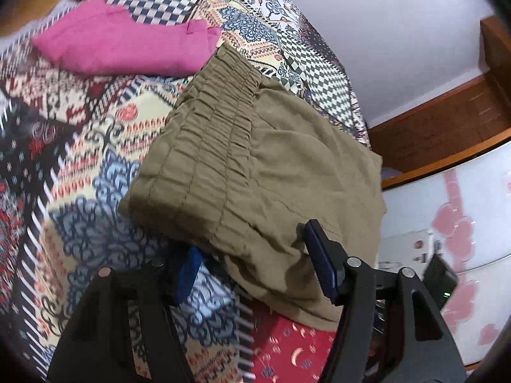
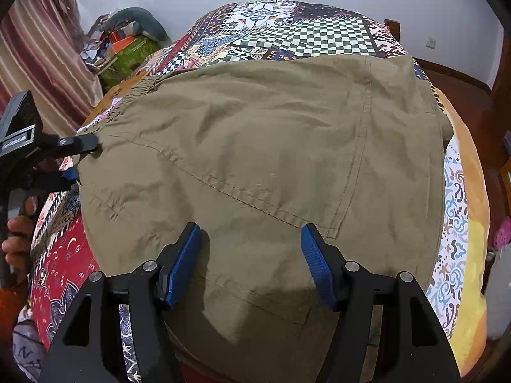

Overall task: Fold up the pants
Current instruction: 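Grasp the waistband with the left tool and lift the pants up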

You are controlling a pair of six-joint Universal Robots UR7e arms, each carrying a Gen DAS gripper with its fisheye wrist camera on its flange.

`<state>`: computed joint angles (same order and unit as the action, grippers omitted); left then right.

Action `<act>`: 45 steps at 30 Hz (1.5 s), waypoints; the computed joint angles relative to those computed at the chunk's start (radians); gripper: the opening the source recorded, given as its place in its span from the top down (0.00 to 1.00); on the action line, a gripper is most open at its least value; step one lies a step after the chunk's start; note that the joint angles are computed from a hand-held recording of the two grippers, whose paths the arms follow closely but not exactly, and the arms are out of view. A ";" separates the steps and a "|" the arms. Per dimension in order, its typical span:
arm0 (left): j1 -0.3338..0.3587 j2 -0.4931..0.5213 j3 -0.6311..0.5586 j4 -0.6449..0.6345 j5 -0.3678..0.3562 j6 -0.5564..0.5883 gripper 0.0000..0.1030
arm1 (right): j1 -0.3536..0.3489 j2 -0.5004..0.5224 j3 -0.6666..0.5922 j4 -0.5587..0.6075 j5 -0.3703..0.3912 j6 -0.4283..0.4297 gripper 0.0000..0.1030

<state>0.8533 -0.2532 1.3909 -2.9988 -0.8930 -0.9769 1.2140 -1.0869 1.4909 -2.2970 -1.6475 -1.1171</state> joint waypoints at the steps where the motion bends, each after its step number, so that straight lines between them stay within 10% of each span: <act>1: -0.003 0.005 -0.017 0.034 0.023 0.000 0.43 | 0.000 -0.001 0.003 -0.002 0.000 0.001 0.40; 16: -0.103 -0.032 0.025 0.150 0.289 0.150 0.73 | 0.019 -0.010 0.016 0.008 0.001 -0.018 0.40; 31: -0.228 -0.162 0.186 0.563 0.538 -0.121 0.73 | 0.074 -0.032 0.114 -0.040 0.007 -0.088 0.40; 45: -0.240 -0.007 -0.031 0.355 0.534 0.383 0.76 | 0.011 -0.063 0.058 -0.082 0.027 0.007 0.40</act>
<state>0.6130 -0.2605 1.3594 -2.6436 -0.3589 -0.5938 1.2254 -1.1499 1.5490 -2.3788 -1.6201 -1.1100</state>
